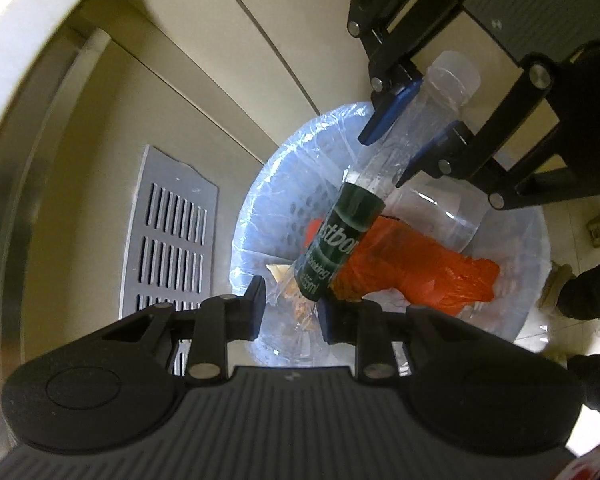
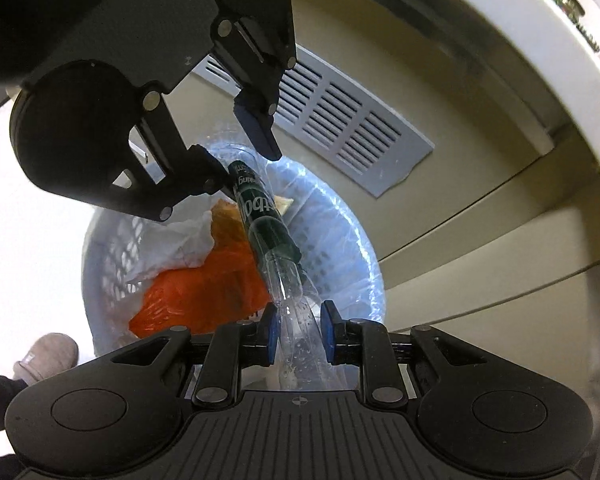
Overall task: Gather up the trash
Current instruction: 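Carry the water bottle with both grippers down over the wastebasket, then open both grippers to drop the water bottle into the wastebasket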
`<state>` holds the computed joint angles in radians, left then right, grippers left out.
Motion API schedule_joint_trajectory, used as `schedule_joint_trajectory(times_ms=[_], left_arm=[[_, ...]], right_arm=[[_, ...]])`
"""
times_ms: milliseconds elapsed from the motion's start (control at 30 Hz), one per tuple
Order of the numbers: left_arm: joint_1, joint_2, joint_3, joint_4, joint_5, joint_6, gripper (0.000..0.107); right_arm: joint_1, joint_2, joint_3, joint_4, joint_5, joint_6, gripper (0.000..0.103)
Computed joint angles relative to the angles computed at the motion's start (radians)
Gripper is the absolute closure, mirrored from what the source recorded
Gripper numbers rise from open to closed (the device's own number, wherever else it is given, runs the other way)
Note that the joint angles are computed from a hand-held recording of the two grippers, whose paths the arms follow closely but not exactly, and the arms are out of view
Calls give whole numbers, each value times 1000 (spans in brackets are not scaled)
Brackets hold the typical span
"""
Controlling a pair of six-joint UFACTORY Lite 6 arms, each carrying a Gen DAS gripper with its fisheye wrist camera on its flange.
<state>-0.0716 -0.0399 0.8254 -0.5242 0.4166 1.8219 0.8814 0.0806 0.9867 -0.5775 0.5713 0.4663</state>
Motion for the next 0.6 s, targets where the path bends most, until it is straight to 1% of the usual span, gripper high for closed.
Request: schedule_joint_trajectory(times_ms=[100, 167, 233, 300, 500, 600], left_arm=[[-6, 30, -5, -35, -30, 41, 82], [-5, 64, 1, -87, -48, 102, 82], [-6, 85, 4, -134, -55, 158, 82], [-6, 87, 4, -145, -52, 182, 81], [-9, 104, 23, -128, -35, 148, 80], [-5, 123, 30, -149, -31, 163, 80]], right_arm=[[-21, 31, -2, 16, -33, 5, 81], [-37, 49, -1, 31, -48, -1, 81], [-44, 63, 3, 42, -51, -2, 81], [-50, 76, 8, 57, -53, -8, 81], [-62, 82, 20, 121, -47, -48, 81], [-58, 81, 14, 111, -52, -41, 81]])
